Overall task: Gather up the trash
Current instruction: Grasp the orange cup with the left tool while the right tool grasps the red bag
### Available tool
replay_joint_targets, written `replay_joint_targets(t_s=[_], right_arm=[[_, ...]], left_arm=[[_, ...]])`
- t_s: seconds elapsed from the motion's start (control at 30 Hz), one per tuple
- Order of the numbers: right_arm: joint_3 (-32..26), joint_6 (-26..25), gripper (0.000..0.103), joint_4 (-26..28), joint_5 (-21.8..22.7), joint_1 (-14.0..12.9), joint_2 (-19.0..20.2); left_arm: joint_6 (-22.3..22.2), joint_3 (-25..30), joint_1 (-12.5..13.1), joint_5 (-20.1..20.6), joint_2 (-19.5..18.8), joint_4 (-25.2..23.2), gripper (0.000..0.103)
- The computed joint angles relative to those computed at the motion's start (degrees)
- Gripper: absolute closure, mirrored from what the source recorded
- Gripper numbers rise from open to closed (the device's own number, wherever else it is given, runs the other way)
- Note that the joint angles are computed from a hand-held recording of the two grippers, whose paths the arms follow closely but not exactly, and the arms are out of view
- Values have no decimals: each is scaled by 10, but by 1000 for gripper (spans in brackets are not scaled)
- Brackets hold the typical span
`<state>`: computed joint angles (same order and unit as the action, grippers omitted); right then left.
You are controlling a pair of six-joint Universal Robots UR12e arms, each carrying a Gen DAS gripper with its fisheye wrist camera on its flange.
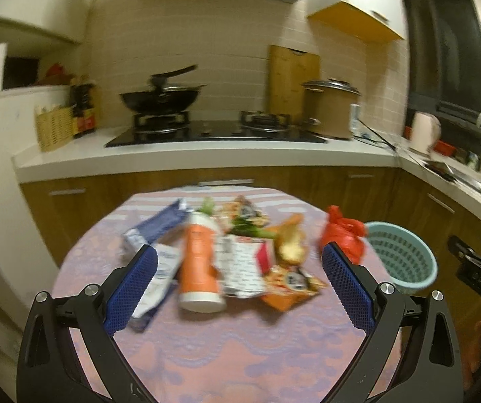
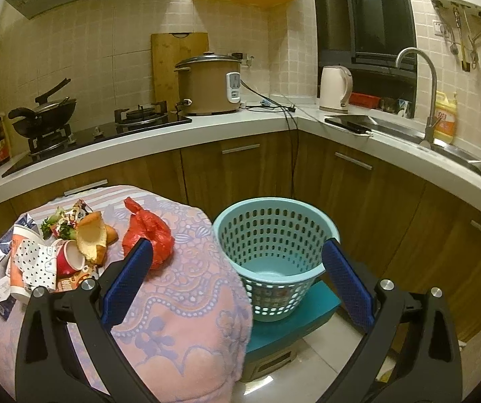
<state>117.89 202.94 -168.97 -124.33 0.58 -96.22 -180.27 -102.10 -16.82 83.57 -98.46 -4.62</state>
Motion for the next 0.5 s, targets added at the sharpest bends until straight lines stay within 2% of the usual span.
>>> replay_joint_targets(t_s=[0.2,0.4,0.43,0.5], right_arm=[[-13,-32,8,-6,21,5,19],[-28,-71,15,-15,82,-3,34],[-31,-82,16,-21,98,-6,39],[-37,-94,18,-27,115,-10,46]], left_arm=[[-26,6,27,3,-4,-13,8],[-30,24,39,-16,-18,-57,9],[-27,29,39,-18,-22,-65,10],[-25,40,41,-23,-31,-84,19]])
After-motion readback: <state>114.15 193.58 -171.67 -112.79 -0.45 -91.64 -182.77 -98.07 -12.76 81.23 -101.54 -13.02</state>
